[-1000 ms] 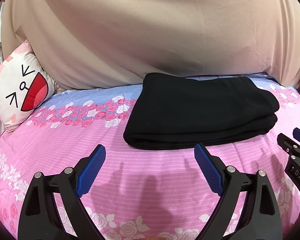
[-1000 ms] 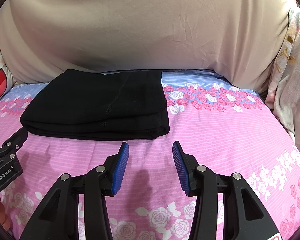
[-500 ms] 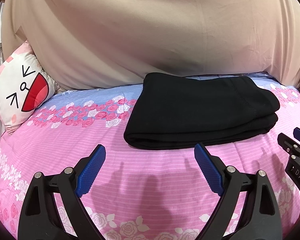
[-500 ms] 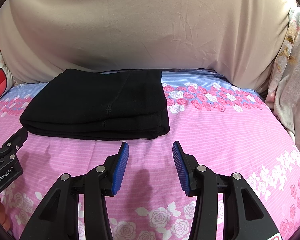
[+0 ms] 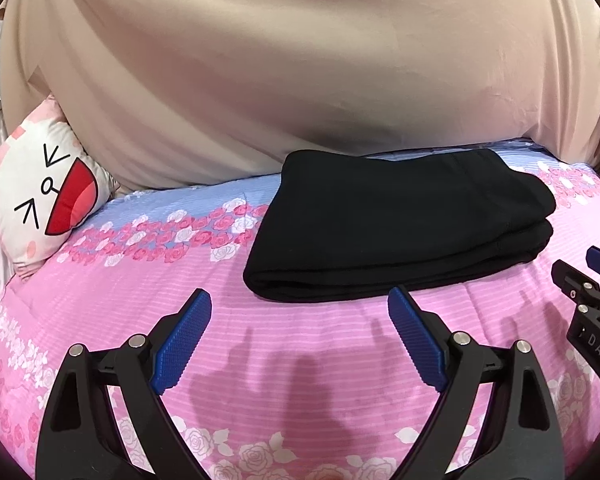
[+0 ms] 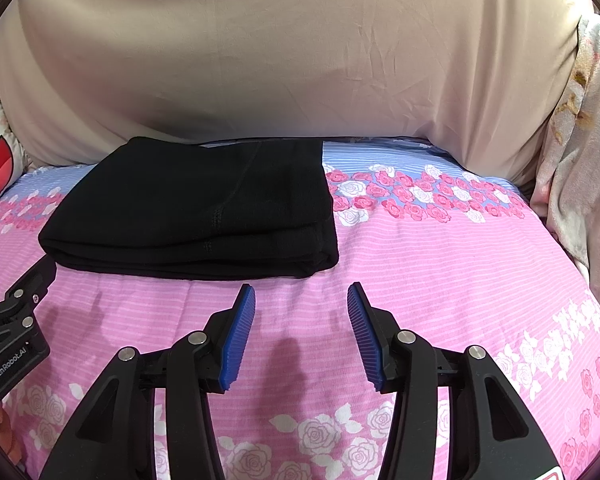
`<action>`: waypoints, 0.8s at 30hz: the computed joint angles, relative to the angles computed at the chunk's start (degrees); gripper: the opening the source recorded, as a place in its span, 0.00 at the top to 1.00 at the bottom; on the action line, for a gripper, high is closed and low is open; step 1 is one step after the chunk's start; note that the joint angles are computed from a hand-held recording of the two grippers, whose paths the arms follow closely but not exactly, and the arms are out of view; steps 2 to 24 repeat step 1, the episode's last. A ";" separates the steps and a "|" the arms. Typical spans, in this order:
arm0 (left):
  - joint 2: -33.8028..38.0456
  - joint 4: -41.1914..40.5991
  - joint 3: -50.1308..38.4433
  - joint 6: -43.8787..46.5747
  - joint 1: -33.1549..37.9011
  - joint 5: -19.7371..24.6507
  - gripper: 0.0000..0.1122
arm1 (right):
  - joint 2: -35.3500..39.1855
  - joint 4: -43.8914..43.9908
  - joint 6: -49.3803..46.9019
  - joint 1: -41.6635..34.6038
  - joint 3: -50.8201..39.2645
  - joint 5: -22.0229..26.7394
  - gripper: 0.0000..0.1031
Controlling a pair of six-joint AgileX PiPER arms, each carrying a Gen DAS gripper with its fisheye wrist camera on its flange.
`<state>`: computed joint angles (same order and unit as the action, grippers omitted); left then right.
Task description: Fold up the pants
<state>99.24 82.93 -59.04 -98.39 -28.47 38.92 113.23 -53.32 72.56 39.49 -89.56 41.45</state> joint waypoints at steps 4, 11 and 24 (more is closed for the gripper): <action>0.01 -0.45 -0.10 0.26 0.25 -0.22 0.22 | -0.01 -0.04 0.07 0.03 0.00 0.07 0.54; 0.01 -0.45 -0.10 0.26 0.25 -0.22 0.22 | -0.01 -0.04 0.07 0.03 0.00 0.07 0.54; 0.01 -0.45 -0.10 0.26 0.25 -0.22 0.22 | -0.01 -0.04 0.07 0.03 0.00 0.07 0.54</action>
